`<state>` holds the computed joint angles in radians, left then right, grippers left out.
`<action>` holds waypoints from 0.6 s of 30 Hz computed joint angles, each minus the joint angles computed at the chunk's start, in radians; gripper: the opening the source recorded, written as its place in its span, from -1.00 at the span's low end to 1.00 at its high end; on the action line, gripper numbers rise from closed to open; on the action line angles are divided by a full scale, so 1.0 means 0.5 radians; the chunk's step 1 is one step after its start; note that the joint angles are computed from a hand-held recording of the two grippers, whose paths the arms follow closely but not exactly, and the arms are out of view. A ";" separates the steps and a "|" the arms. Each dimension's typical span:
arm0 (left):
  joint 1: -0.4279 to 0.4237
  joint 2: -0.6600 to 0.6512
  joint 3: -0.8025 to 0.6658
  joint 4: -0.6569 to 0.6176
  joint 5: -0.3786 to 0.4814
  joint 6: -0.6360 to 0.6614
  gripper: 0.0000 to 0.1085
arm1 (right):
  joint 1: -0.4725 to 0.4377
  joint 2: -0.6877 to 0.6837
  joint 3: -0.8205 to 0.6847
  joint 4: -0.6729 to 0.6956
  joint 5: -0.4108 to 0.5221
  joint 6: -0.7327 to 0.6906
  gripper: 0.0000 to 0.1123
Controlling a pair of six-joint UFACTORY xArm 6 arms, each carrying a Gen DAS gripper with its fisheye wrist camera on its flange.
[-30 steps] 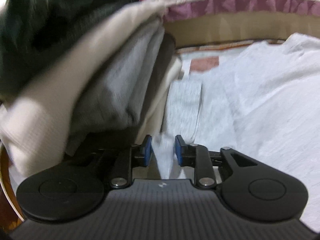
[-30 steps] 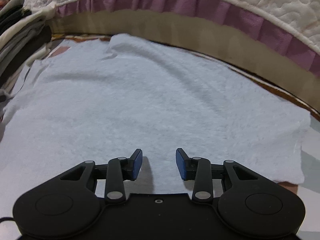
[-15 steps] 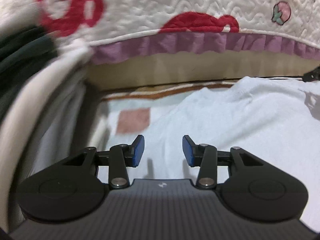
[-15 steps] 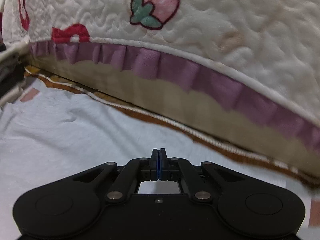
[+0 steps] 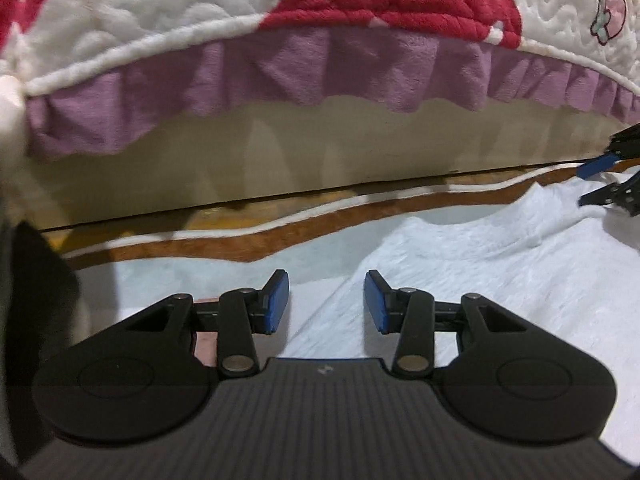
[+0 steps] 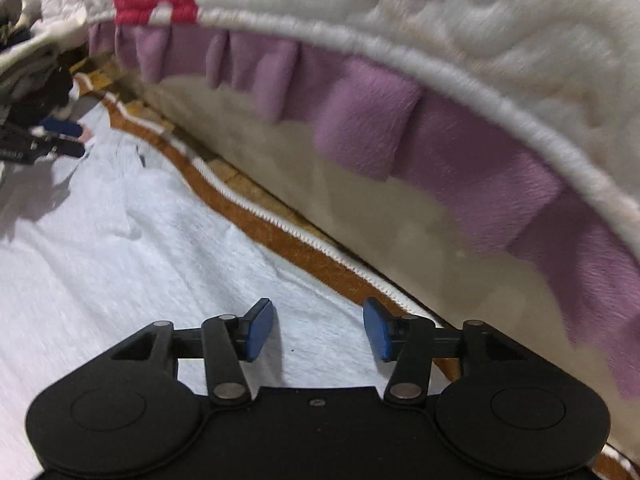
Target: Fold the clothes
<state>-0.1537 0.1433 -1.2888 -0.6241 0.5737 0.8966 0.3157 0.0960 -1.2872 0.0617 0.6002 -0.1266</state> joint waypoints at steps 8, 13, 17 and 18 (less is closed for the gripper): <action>-0.023 0.078 -0.073 0.024 0.180 0.032 0.01 | 0.010 -0.062 0.207 0.134 -0.312 -0.186 -0.91; -0.091 0.013 0.012 0.138 0.046 -0.047 -0.92 | 0.002 -0.167 0.352 -0.375 -0.557 0.149 -0.99; -0.200 -0.095 0.124 0.374 -0.252 -0.210 -0.93 | -0.030 -0.213 0.390 -0.752 -0.644 0.495 -1.00; -0.242 -0.125 0.178 0.404 -0.418 -0.178 -0.93 | -0.036 -0.220 0.391 -0.817 -0.650 0.556 -1.00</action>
